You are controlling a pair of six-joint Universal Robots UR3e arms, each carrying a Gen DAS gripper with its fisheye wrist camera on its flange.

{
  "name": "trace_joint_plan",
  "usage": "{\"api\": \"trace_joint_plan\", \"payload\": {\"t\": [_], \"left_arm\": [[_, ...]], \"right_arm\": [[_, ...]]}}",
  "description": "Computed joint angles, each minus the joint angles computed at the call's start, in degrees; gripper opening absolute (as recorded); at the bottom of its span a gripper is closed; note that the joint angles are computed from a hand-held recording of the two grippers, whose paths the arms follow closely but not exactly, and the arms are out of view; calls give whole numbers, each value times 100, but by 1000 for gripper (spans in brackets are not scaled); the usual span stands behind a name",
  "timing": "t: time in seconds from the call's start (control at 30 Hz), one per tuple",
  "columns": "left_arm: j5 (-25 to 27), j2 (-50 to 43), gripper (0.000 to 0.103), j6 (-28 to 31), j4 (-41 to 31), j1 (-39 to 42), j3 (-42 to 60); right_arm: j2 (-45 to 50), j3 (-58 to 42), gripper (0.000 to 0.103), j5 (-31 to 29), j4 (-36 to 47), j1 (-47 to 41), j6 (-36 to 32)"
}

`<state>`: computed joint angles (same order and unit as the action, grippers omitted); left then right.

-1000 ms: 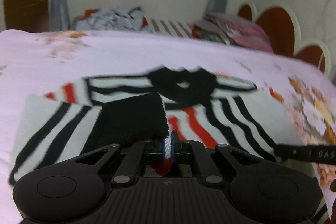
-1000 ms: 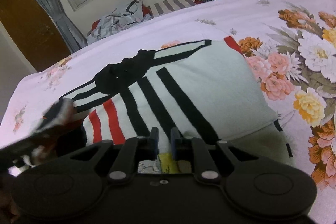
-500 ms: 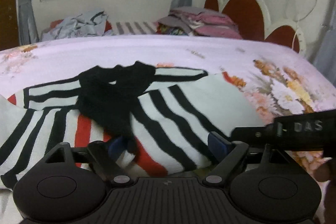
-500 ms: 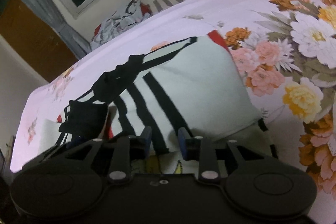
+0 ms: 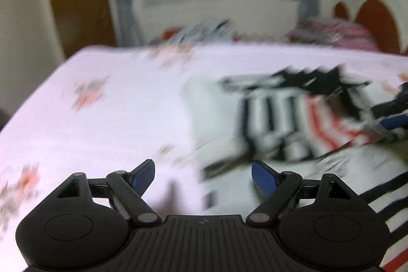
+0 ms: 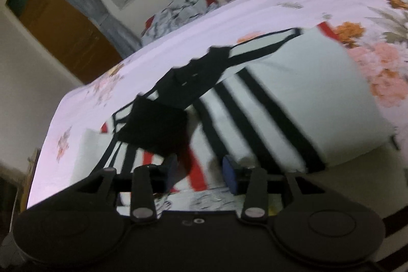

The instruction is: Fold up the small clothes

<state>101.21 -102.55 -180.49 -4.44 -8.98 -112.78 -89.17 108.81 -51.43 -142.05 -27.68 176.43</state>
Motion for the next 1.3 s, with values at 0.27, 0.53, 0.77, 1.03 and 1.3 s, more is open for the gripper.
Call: {"api": "trace_joint_plan", "payload": {"t": [0.27,0.53,0.77,1.03,1.3], "left_arm": [[-272,-617,42,178,7,308,354],[-637,-728,9,624,-144,250,596],[-803,-648,9,669,-347,363,626],[-717,-707,9,744,-464,312,748],[-947,-661,1,714,-656,481,762]], "right_arm": [[868,-1123,41,-2062,-380,1576,45],[489,-620,5,-1959,-980,1061,611],[428,-247,17,-1435,-504,417,898],[289,100,5,-888,-701,-113,802],[-67,268,5,-839,-1167,-265,158]]}}
